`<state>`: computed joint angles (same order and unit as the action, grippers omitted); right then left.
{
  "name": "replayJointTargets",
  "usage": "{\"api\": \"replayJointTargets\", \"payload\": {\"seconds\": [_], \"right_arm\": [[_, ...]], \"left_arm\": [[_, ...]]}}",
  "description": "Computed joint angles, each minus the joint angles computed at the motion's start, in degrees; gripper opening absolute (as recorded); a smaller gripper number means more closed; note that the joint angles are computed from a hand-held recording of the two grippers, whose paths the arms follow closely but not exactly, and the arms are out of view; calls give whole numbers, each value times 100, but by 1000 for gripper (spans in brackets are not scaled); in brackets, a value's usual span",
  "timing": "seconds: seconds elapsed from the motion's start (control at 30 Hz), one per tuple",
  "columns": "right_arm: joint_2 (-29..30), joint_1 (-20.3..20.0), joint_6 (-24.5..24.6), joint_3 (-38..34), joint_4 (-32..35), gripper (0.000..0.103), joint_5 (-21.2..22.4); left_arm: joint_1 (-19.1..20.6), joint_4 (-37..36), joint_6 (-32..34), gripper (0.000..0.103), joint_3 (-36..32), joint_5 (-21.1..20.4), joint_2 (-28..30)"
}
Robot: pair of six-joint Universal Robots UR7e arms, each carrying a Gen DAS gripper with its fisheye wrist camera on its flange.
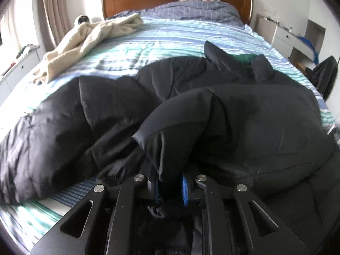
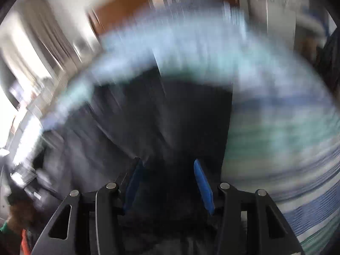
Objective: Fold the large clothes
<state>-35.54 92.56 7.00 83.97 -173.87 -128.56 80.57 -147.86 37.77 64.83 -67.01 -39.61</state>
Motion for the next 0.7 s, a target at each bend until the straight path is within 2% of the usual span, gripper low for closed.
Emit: {"api": "replayJointTargets", "payload": {"seconds": [0.07, 0.1, 0.17, 0.2, 0.27, 0.33, 0.4, 0.47, 0.5, 0.57, 0.6, 0.7], "right_arm": [[5, -39, -57, 104, -346, 50, 105], [-22, -25, 29, 94, -234, 50, 96], [-103, 81, 262, -78, 499, 50, -118], [-138, 135, 295, -151, 640, 50, -181], [-172, 245, -52, -278, 203, 49, -164], [-41, 307, -474, -607, -302, 49, -329], [131, 248, -653, -999, -462, 49, -334], [296, 73, -430, -1347, -182, 49, -340], [358, -92, -82, -1472, 113, 49, -214], [349, -417, 355, -1392, 317, 46, 323], [371, -454, 366, -1306, 93, 46, 423], [418, -374, 448, -1319, 91, 45, 190]], "left_arm": [[35, -46, -10, 19, 7, -56, 24], [49, -105, 14, 19, 26, -59, 40], [66, -225, 61, 20, 89, -62, 48], [66, -253, 73, 20, 112, -53, 43], [74, -245, 67, 20, 90, -68, 61], [92, -207, 29, 20, 61, -125, 67], [100, -188, -6, 21, 57, -158, 61], [100, -216, -24, 22, 110, -170, 28], [100, -233, -25, 22, 122, -169, 25], [104, -226, -24, 23, 110, -181, 37], [103, -214, -17, 23, 106, -191, 40], [107, -243, 17, 24, 78, -169, 75]]}}
